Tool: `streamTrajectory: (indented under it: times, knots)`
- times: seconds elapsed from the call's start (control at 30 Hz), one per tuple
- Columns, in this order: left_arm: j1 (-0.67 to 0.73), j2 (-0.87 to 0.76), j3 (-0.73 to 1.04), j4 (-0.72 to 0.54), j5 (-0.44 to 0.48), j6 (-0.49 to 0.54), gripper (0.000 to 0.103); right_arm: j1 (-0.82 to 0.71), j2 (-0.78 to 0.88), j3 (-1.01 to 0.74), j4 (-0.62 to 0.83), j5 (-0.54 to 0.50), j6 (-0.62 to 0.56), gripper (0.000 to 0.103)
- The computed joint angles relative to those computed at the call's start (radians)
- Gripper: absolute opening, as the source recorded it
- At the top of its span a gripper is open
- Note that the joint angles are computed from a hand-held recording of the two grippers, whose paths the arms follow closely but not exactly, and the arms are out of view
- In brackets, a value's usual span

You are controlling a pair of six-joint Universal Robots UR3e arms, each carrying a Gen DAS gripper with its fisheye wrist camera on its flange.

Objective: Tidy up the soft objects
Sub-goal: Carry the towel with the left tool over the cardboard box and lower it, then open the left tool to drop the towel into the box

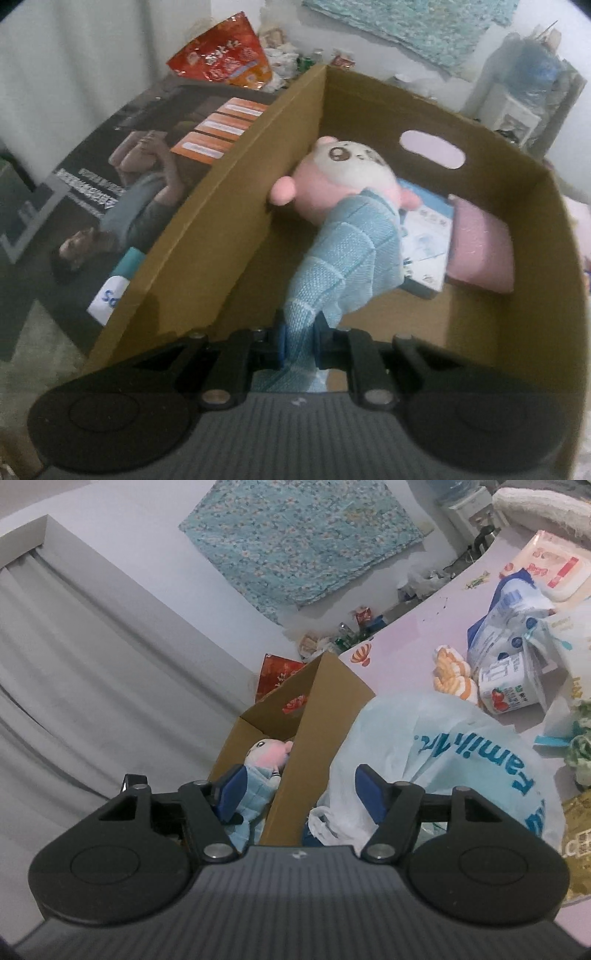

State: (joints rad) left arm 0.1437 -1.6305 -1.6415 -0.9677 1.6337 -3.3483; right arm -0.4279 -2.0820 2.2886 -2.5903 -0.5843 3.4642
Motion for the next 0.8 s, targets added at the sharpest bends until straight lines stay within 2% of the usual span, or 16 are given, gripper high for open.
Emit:
streamTrajectory:
  times: [0.1, 0.17, 0.23, 0.33, 0.53, 0.6, 0.73, 0.77, 0.8]
  knots:
    - [-0.025, -0.009, 0.012, -0.025, 0.05, 0.01, 0.018, 0.058, 0.121, -0.022, -0.135, -0.022, 0.051, 0.066]
    - [-0.039, -0.014, 0.008, -0.028, 0.079, 0.026, 0.029, 0.083, 0.167, -0.026, -0.188, -0.029, 0.066, 0.066]
    - [-0.057, -0.012, -0.005, -0.012, 0.119, 0.049, 0.031, 0.088, 0.178, -0.024, -0.198, -0.027, 0.068, 0.066]
    - [-0.079, 0.008, -0.025, 0.014, 0.154, 0.077, 0.041, 0.078, 0.173, -0.023, -0.181, -0.02, 0.058, 0.067]
    - [-0.1, 0.095, -0.053, 0.069, 0.168, 0.105, 0.041, 0.035, 0.155, 0.001, -0.161, -0.002, 0.033, 0.069]
    - [-0.075, 0.136, -0.045, 0.032, 0.086, 0.112, 0.041, 0.028, 0.157, 0.007, -0.164, 0.0, 0.031, 0.069]
    - [0.055, 0.184, -0.033, -0.126, -0.244, 0.171, 0.041, 0.03, 0.181, 0.015, -0.187, -0.004, 0.03, 0.07]
    - [0.067, 0.148, -0.007, -0.176, -0.288, 0.17, 0.041, 0.031, 0.187, 0.017, -0.194, -0.005, 0.034, 0.07]
    - [0.062, 0.104, 0.02, -0.202, -0.29, 0.161, 0.041, 0.03, 0.179, 0.017, -0.184, -0.003, 0.034, 0.07]
